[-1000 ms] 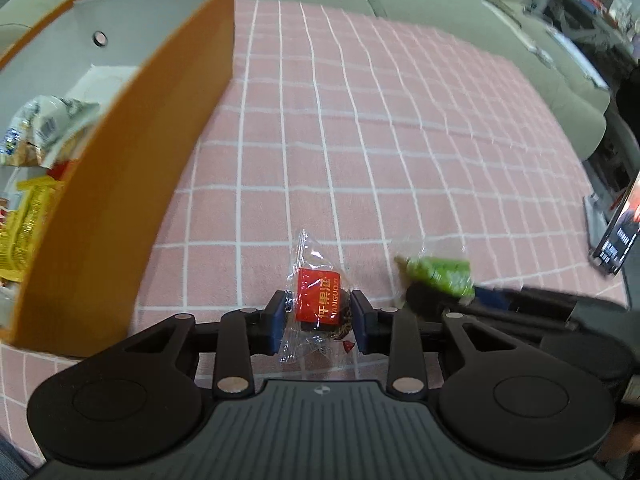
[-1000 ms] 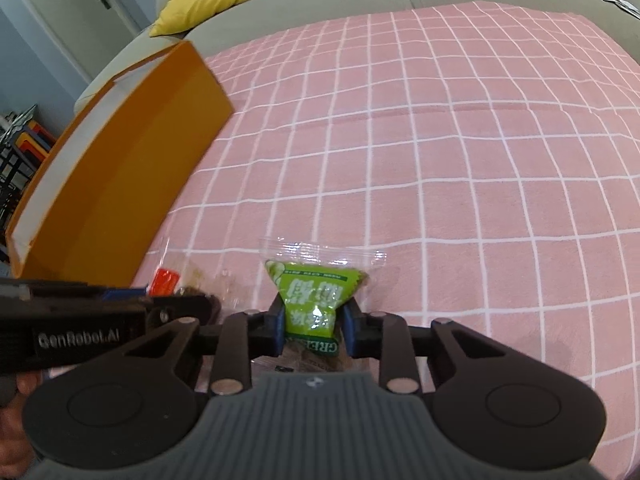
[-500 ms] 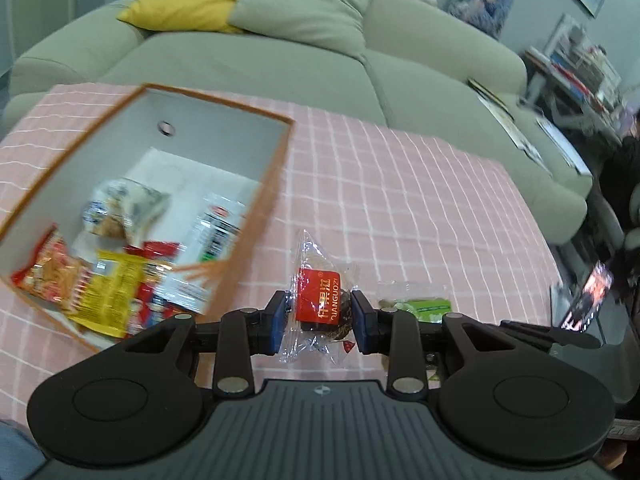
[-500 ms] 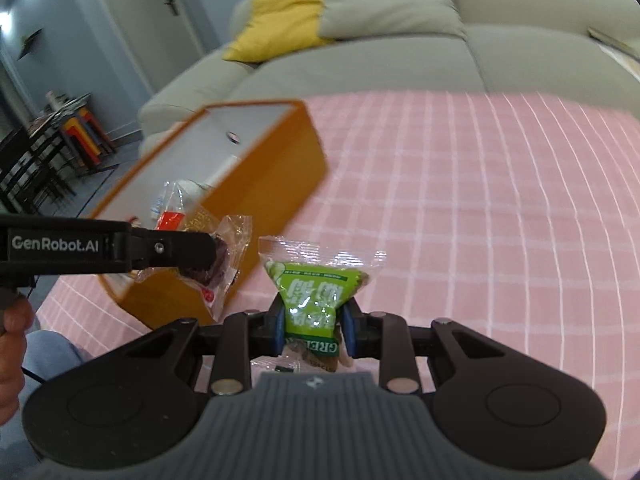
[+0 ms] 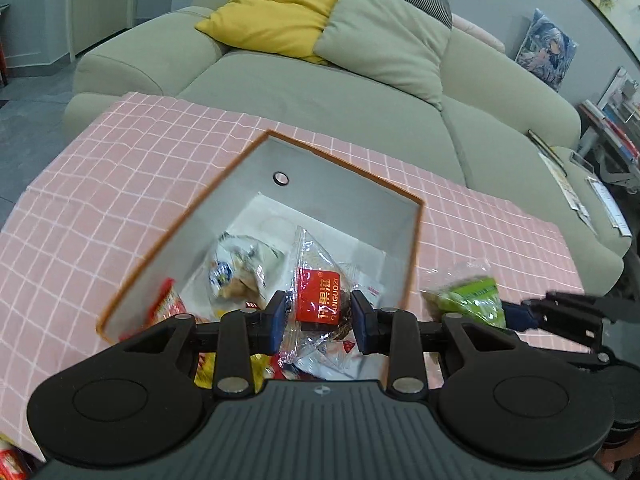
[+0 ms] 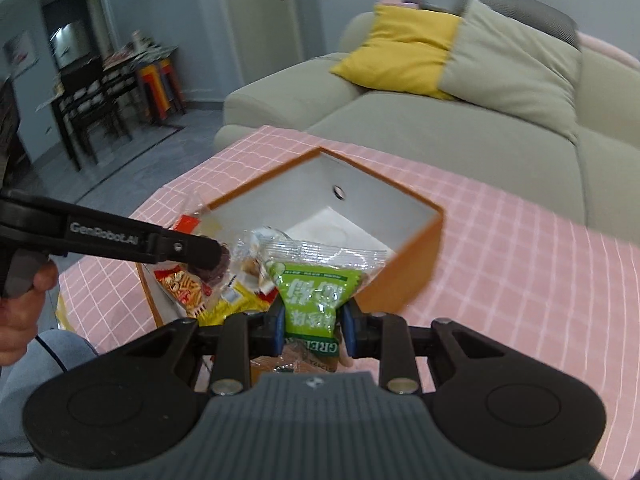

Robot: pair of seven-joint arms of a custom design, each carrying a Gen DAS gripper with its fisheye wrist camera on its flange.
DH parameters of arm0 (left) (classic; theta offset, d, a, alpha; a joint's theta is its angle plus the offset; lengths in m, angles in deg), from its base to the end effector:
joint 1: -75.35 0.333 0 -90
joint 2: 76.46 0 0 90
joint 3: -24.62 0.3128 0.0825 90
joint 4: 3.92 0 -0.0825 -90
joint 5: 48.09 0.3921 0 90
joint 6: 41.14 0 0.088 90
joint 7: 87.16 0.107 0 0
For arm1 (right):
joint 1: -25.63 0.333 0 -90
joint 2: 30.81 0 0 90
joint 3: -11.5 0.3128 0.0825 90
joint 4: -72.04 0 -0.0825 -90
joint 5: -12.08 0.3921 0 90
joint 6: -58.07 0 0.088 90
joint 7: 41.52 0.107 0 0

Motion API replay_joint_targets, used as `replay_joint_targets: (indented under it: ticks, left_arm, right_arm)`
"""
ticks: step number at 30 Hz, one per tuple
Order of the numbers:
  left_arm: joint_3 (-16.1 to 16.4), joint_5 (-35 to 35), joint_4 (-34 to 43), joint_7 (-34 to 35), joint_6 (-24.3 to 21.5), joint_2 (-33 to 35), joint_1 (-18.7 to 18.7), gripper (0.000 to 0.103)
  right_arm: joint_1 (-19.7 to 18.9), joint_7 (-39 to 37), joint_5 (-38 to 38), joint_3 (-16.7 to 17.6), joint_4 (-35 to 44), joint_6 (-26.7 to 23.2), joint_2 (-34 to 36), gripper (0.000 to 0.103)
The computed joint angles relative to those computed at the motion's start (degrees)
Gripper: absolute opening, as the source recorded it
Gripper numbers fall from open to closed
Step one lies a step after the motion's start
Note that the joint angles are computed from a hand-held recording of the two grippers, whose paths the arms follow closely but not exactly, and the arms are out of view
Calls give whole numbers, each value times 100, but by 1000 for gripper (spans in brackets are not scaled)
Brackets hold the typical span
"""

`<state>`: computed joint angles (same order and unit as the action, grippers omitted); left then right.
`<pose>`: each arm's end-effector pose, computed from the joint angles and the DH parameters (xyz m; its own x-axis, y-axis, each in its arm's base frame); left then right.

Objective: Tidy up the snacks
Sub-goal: 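Carry both candy packs over the box and lower them inside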

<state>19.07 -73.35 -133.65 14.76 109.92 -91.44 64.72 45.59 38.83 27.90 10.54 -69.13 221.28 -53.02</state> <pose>0.5043 -0.1385 0.5306 -0.2515 -0.9354 0.2484 -0.8063 0.0605 -0.5884 0.4568 0.1413 0.5190 0.3117 -0.9413 -0.1298 -0.7048 -0.1374 -0.6960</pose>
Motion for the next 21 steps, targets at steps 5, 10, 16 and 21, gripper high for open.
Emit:
replay_joint_targets:
  ticks: [5, 10, 16, 21]
  left_arm:
    - [-11, 61, 559, 58, -127, 579, 107, 37]
    - [-166, 420, 1143, 11, -198, 1161, 278, 37]
    - [-345, 1198, 1814, -357, -293, 1881, 388, 37]
    - [-435, 1378, 2281, -505, -545, 2394, 428, 37]
  right_arm:
    - [-176, -233, -351, 97, 967, -291, 963, 24]
    - [-458, -299, -1122, 320, 1825, -697, 1765, 24]
    - [-565, -202, -1641, 375, 2638, -1267, 2535, 24]
    - [-566, -312, -2031, 363, 2952, -1442, 2919, 24]
